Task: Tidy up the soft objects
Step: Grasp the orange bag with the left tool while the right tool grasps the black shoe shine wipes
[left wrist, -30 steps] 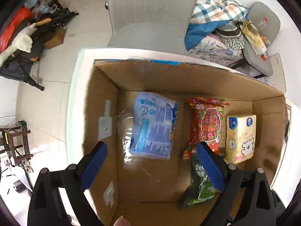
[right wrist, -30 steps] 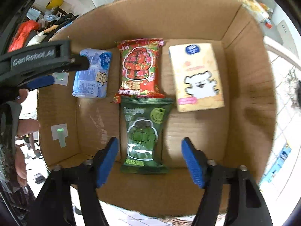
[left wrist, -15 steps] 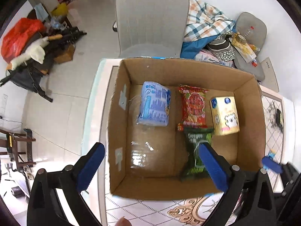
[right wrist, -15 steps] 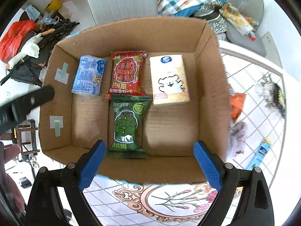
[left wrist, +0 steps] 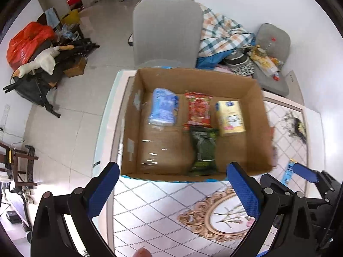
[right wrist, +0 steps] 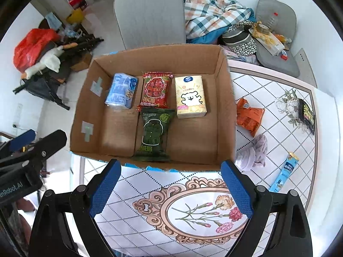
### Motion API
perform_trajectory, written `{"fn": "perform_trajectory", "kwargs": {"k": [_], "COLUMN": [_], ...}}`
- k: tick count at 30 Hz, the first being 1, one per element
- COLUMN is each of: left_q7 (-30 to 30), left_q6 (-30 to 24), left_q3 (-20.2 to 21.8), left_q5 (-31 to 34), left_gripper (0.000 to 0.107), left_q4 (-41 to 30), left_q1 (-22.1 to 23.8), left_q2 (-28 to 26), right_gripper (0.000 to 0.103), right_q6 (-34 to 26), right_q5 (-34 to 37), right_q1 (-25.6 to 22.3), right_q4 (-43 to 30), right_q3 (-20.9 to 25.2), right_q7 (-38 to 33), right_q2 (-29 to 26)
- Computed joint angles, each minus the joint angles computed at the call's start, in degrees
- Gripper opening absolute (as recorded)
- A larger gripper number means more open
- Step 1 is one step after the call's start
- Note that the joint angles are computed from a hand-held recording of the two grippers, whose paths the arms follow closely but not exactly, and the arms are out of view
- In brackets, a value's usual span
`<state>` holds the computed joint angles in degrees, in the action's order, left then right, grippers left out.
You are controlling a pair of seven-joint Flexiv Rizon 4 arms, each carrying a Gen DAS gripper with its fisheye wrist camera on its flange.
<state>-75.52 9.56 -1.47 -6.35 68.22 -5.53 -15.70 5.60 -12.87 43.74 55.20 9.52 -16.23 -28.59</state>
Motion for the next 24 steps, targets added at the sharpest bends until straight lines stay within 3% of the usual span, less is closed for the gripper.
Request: {"fn": "perform_trajectory", "kwargs": {"k": [4,7,14,18,24], "left_q7": [-0.81,-3.58,-18.47,-25.03,-37.11], "left_q6": [0.42,-2.76,-11.46,-14.59,-18.11], "left_q3": [-1.59,-3.17,-6.66,-7.19,-6.62], "left_q5": [0.62,-0.12,-6.56,-7.93,-9.72], "left_gripper": [0.103,0.103,0.103,0.103,0.103], "left_q4": [-1.08,-4.89,-17.64,-26.06,-35.98], "left_q1": [-2.68,-5.13,-12.17,-16.43,-20.69], "left_q2": [0.61,-1.74,-13.12,-20.81,-31.51], "right_gripper": [0.099,0.099,0.099,0.099,0.099], "right_q6": [5.46,7.10,5.48,3.58,2.74], "right_q5": [0.17,0.23,4.21,8.06,12.36], "right_q1": [-1.99,-4.79,-14.15,-19.10,-24.79], "right_q4": [11.33,20.68,39.01,45.03,49.89], "right_q3": [0.86,2.36,5.22,4.70,0.83], "right_q7": [5.04,9.49,16.10,12.19,-4.50], "right_q2": [8.18,15.76,32.75,38.95,41.66]}}
